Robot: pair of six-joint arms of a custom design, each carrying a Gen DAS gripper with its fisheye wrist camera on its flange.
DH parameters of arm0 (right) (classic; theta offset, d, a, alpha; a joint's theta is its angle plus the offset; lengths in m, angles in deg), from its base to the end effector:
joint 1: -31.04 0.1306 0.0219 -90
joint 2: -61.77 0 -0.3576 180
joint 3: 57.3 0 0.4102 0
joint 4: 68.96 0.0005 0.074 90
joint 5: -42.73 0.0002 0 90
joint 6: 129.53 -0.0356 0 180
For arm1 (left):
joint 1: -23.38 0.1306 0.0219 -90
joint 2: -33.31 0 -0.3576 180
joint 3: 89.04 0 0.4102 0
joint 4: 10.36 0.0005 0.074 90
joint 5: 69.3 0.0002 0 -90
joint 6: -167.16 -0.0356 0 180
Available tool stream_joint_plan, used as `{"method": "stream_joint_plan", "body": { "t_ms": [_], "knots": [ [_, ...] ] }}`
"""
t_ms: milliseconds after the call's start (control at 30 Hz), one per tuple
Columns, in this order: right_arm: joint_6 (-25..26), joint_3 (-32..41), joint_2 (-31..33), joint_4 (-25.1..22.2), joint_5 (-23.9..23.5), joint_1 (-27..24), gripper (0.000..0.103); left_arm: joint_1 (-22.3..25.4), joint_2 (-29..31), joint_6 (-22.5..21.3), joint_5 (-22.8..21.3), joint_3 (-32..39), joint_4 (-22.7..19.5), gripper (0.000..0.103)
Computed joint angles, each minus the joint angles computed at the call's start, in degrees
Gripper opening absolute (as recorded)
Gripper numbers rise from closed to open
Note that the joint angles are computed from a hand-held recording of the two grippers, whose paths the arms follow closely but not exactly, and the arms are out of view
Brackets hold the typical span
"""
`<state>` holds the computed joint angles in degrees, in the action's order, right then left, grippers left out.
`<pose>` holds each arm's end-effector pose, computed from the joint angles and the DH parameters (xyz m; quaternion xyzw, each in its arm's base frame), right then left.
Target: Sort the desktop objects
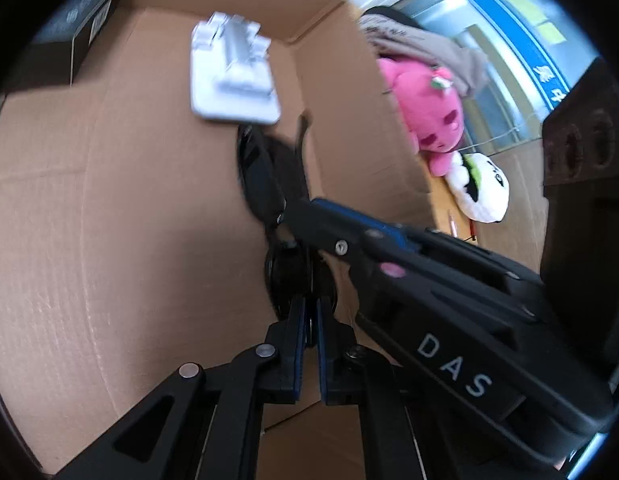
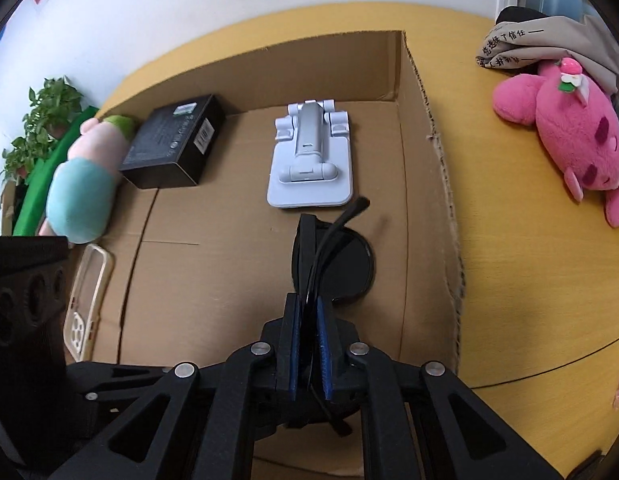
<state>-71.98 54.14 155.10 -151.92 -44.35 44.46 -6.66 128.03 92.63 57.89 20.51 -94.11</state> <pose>0.4664 0.1089 0.5159 0.1668 0.9614 0.0619 0.2101 0.4084 -0.2616 0.4964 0.1760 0.9169 -0.3562 0.0386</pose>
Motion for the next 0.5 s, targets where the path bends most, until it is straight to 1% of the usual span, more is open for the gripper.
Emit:
{"method": "stream_joint_plan", "body": {
  "t_ms": [33,100,167,200,233,267,300,333,367,400,433,467,500],
  "knots": [
    [0.12,0.42,0.53,-0.46,0.47,0.08,0.006,-0.05,-0.01,-0.36,-0.11,0.20,-0.36,0.004],
    [-0.07,1.11,1.35,-1.07,1.62,0.42,0.007,-0.29,-0.52,-1.78,-2.36,0.72,-0.99,0.006],
    [-0.23,1.24,1.48,-1.26,2.39,0.72,0.009,0.02,-1.56,-3.59,-4.19,0.64,-1.67,0.014],
    [-0.19,1.31,1.46,-1.44,2.89,0.96,0.011,0.41,-2.73,-4.20,-5.26,-0.05,-1.40,0.023],
    [-0.14,1.30,1.26,-1.67,3.40,1.28,0.019,0.92,-4.26,-4.62,-6.62,-1.14,-0.62,0.033],
    [-0.08,1.03,0.70,-1.48,3.70,1.69,0.029,1.59,-5.98,-5.11,-7.81,-2.36,0.32,0.036],
    [0.11,0.66,-0.02,-0.82,3.60,2.13,0.035,2.43,-8.33,-5.80,-9.04,-3.98,1.79,0.039],
    [0.29,0.22,-1.01,-0.11,3.70,2.67,0.056,3.22,-10.45,-6.73,-10.28,-5.38,3.16,0.043],
    [0.06,-0.01,-1.93,0.16,5.46,3.55,0.086,4.12,-12.64,-7.85,-11.82,-6.70,4.19,0.046],
    [-0.31,-0.64,-3.39,0.88,8.93,4.93,0.095,5.33,-15.33,-9.10,-13.73,-8.32,5.33,0.054],
    [-0.42,-1.53,-4.82,2.21,11.47,6.12,0.098,6.31,-17.62,-9.77,-15.75,-9.76,6.73,0.065],
    [-0.38,-2.77,-6.74,4.03,14.08,7.70,0.098,7.65,-20.35,-10.41,-17.84,-11.49,8.21,0.068],
    [-0.38,-3.70,-8.21,5.37,15.19,9.03,0.098,9.14,-22.78,-10.96,-19.29,-13.08,9.60,0.073]
  ]
}}
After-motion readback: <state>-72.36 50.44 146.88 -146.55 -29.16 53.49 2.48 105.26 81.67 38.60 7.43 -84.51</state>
